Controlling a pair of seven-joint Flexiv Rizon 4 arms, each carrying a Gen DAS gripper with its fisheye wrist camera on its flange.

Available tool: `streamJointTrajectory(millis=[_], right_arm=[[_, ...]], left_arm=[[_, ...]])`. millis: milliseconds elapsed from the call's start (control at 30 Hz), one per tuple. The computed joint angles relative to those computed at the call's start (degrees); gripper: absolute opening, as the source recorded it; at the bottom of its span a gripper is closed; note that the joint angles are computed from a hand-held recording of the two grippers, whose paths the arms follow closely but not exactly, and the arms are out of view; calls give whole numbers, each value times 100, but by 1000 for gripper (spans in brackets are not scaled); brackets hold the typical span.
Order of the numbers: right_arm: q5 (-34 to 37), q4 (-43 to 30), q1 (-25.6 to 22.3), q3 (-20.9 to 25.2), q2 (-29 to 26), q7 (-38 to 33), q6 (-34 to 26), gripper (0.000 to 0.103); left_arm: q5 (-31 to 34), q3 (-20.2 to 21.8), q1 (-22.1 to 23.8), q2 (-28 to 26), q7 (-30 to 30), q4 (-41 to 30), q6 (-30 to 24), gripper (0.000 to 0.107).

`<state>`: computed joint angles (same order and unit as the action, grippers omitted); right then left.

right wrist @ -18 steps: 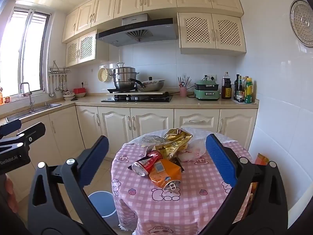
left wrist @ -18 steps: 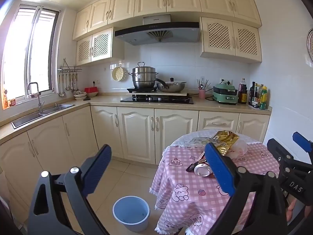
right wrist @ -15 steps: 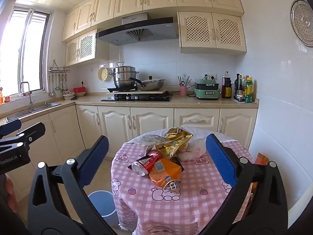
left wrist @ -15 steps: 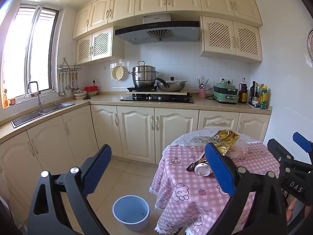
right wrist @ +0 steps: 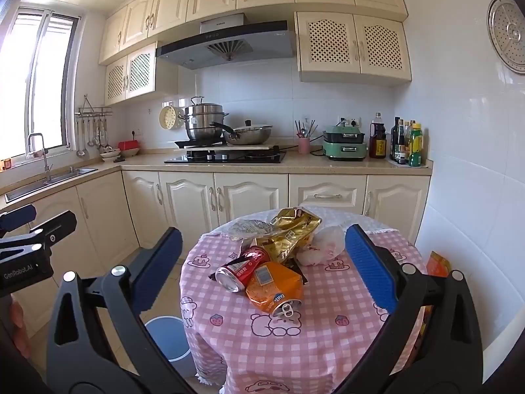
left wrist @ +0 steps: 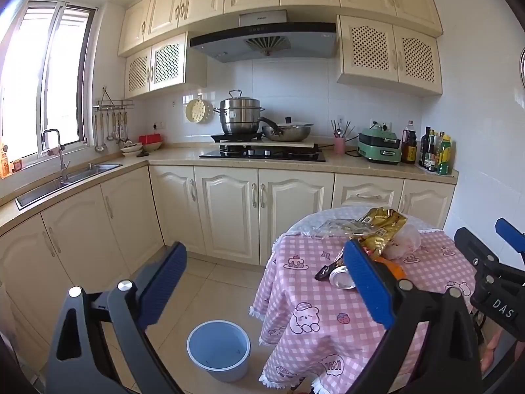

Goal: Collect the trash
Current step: 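Move both tools toward the pile of trash on the table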

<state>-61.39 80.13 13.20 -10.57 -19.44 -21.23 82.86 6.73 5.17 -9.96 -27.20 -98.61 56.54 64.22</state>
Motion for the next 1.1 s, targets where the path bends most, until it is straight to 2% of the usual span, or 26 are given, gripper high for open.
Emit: streamJointTrajectory(millis=[200,267,733,1100], right_arm=[[256,-75,-12,82,-84,-253,-115,97],[546,-174,-31,198,-119,-547,-258,97],[1418,-365,37,272,-273,-1262,-488,97],[1795,-532,136,209,-414,-1582,-539,97]], left_arm=[[-73,-43,25,-150,75,-186,-111,94],[-100,-52,30,-178,101,-253,-181,94],[-144,-61,30,-394,228,-554,-431,94],[-185,-64,79,-485,224,-667,-530,94]])
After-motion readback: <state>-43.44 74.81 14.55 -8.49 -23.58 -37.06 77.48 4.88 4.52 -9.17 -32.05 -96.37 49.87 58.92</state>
